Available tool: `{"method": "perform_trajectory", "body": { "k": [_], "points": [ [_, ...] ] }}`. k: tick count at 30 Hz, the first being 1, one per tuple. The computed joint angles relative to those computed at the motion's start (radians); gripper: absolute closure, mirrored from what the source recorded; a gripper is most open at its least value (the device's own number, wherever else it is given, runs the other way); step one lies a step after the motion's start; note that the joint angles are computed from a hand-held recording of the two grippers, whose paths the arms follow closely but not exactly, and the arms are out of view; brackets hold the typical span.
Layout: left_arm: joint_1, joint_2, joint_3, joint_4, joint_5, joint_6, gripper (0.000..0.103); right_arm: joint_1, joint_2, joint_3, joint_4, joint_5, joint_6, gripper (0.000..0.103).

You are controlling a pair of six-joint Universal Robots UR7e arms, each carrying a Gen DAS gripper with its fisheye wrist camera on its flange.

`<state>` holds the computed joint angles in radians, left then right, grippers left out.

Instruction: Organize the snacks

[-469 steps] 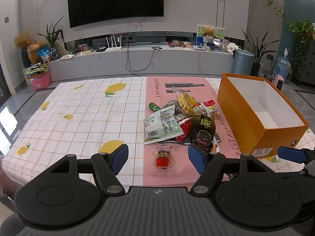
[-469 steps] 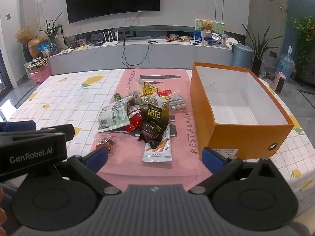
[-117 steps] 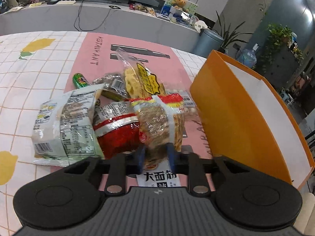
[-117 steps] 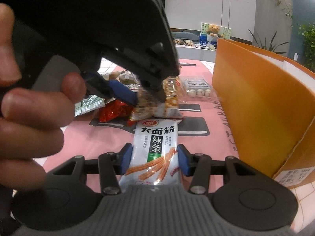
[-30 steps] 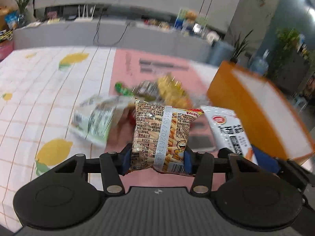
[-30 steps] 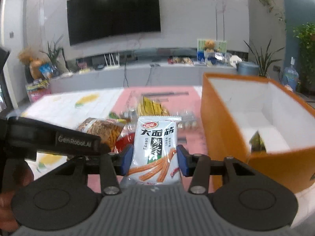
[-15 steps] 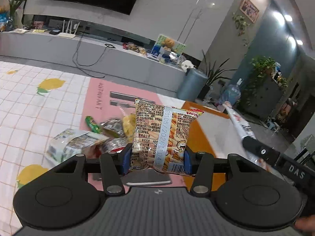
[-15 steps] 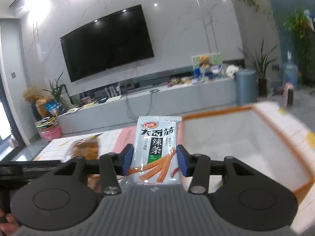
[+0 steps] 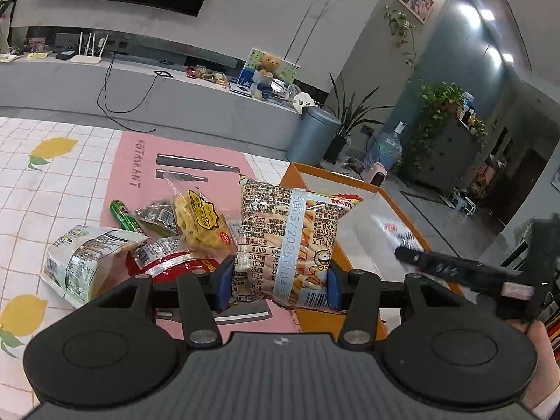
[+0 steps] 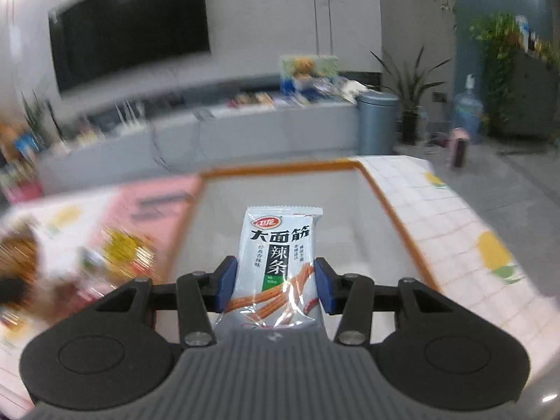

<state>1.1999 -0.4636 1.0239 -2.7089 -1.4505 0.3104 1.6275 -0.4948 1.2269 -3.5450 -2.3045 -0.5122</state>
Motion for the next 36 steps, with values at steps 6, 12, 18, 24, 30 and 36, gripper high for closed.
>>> {"method": "perform_trajectory", "body": {
  "k": [6, 12, 18, 24, 30, 36],
  "points": [
    [0.0, -0.001, 0.001, 0.014, 0.001, -0.001, 0.046, -0.018, 0.009, -0.044, 0.155, -0.108, 0.074, 0.056],
    [-0.006, -0.013, 0.023, 0.019, -0.001, 0.012, 0.046, -0.023, 0.027, -0.079, 0.226, -0.199, 0.087, 0.055],
    [-0.021, -0.023, 0.048, 0.018, 0.024, 0.011, 0.046, -0.017, 0.036, -0.089, 0.178, -0.205, 0.023, 0.035],
    [-0.067, -0.028, 0.078, 0.005, 0.053, 0.006, 0.046, -0.006, -0.035, 0.012, 0.045, -0.116, 0.032, 0.026],
    [-0.122, 0.038, 0.008, 0.05, 0.06, -0.053, 0.046, -0.02, -0.125, 0.147, -0.138, -0.015, 0.089, 0.023],
    [-0.169, 0.166, -0.142, 0.162, 0.22, -0.029, 0.046, -0.05, -0.203, 0.248, -0.171, 0.039, 0.231, 0.023]
  ]
}}
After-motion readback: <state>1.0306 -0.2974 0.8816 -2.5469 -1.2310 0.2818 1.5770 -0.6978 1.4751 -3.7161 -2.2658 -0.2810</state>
